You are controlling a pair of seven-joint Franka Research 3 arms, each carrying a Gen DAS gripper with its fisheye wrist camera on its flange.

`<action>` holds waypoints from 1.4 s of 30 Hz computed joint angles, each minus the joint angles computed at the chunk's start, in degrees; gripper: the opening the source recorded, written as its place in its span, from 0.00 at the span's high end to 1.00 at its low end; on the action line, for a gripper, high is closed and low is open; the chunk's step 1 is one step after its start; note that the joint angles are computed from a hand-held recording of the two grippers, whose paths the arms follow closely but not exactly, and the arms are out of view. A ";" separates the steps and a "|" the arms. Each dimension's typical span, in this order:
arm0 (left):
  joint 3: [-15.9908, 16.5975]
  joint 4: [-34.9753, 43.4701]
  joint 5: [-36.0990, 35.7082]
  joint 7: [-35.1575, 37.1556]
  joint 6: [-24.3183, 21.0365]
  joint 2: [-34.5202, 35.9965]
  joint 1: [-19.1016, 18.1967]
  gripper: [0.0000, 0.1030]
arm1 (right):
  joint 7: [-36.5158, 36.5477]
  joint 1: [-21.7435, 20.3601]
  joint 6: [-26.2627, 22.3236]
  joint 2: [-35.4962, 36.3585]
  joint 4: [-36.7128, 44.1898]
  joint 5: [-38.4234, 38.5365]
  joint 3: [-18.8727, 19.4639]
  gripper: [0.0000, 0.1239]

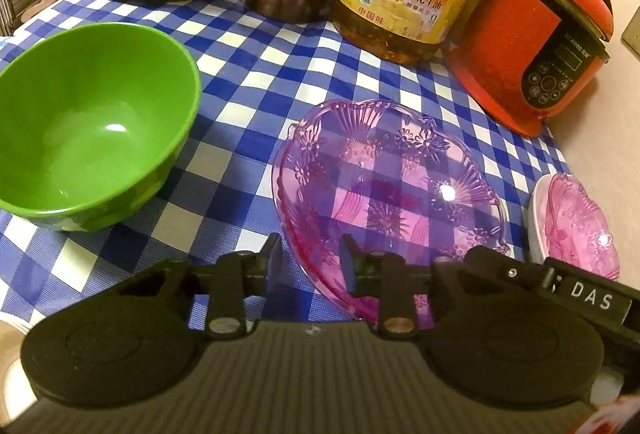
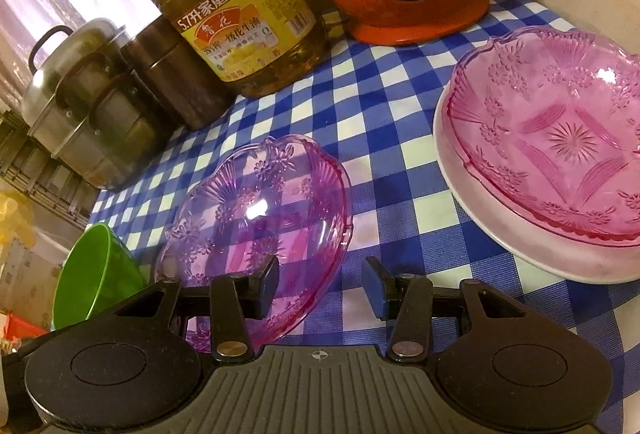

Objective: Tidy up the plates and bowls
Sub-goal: 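Close the left gripper on the small pink dish rim while the right gripper grips it too, then carry the small pink dish with both grippers onto the stacked pink plate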

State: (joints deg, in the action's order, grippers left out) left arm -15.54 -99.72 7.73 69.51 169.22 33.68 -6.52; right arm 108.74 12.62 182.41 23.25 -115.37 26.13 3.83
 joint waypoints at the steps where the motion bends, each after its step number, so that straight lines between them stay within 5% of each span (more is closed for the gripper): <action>1: 0.25 -0.07 0.05 -0.33 0.19 -0.03 -0.19 0.78 | 0.01 0.24 -0.08 0.08 0.13 -0.13 -0.23 0.68; 11: -0.08 0.03 -0.11 -0.83 0.15 0.25 0.17 0.85 | 0.16 0.75 -0.94 0.45 0.39 -0.73 -0.92 0.87; 28: -0.49 -1.98 0.73 0.33 2.22 -2.11 0.35 0.86 | 1.02 2.68 1.90 -1.81 -2.19 -1.75 -2.90 0.87; 38: -2.47 -5.04 0.09 1.42 4.68 -4.81 1.52 0.86 | 2.92 7.84 4.79 -5.52 -6.41 -1.42 -7.88 0.87; 42: -3.45 -6.14 -0.26 2.01 5.35 -6.00 1.91 0.86 | 3.44 14.41 5.94 -6.76 -7.96 -0.95 -14.58 0.87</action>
